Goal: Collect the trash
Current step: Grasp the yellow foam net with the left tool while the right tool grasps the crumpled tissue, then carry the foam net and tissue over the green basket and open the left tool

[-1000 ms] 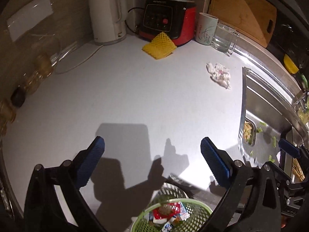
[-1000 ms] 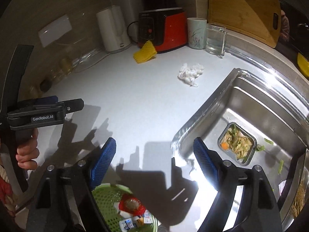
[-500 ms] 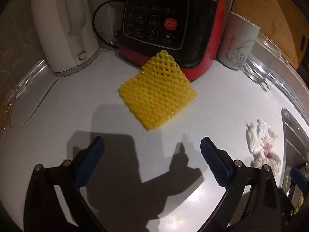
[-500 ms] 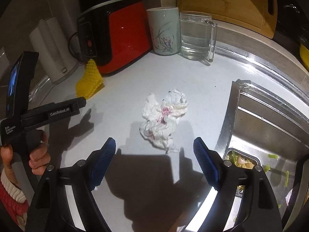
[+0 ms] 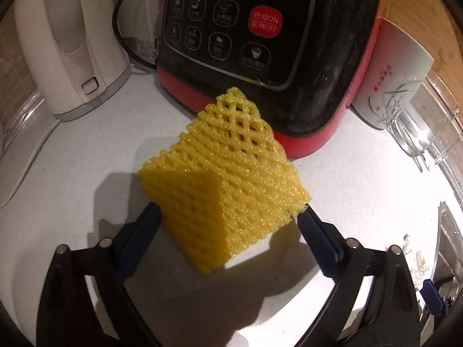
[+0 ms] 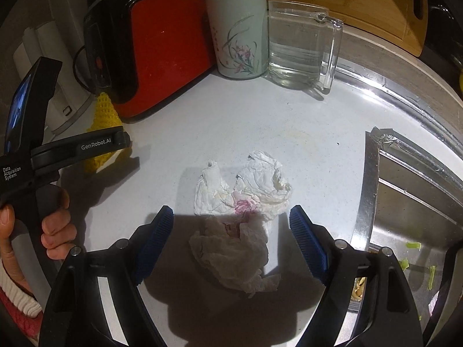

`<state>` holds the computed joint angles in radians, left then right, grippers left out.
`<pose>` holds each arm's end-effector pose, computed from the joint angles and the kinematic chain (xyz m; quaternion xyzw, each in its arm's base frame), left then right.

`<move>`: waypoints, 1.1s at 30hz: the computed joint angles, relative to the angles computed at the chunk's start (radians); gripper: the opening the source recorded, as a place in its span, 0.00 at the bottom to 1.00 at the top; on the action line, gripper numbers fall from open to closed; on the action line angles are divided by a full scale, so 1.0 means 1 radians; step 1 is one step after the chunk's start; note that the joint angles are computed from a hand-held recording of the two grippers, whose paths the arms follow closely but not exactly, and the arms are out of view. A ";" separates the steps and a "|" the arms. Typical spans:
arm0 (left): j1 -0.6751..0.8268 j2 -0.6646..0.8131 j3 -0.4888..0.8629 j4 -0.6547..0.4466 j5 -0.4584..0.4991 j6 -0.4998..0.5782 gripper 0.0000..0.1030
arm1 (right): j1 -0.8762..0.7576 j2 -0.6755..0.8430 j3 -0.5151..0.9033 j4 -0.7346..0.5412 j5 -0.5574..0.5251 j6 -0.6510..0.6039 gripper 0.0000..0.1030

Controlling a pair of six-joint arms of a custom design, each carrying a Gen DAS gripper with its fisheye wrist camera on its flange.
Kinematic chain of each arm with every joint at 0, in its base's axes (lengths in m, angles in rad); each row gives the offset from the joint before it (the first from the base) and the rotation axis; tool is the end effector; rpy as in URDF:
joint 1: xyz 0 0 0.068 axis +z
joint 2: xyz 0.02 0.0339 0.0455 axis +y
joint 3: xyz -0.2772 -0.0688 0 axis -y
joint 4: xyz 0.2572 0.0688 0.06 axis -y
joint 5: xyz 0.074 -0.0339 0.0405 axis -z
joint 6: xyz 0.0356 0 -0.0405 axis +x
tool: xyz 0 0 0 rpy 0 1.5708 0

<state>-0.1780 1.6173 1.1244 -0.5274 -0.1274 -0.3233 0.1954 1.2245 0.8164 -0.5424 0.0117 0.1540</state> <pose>0.3404 -0.0566 0.2284 -0.0870 0.9566 -0.0079 0.2780 0.2448 0.0480 0.2381 -0.0179 0.9521 0.0476 0.3015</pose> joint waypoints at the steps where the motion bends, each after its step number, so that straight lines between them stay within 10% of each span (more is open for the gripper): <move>1: -0.002 -0.004 -0.005 0.008 -0.006 0.000 0.80 | 0.000 0.004 0.001 -0.001 0.000 -0.003 0.71; 8: 0.031 -0.020 -0.005 0.013 0.053 0.048 0.42 | -0.010 0.026 0.007 -0.004 -0.007 -0.011 0.28; 12: 0.073 -0.041 -0.015 0.017 0.129 0.048 0.25 | -0.001 0.016 -0.005 0.004 -0.001 -0.003 0.22; 24: 0.111 -0.195 -0.090 -0.016 0.131 0.117 0.20 | 0.009 -0.110 -0.018 -0.074 -0.004 0.027 0.19; 33: 0.035 -0.527 -0.193 -0.234 0.122 0.101 0.20 | 0.099 -0.378 -0.014 -0.311 0.042 0.098 0.19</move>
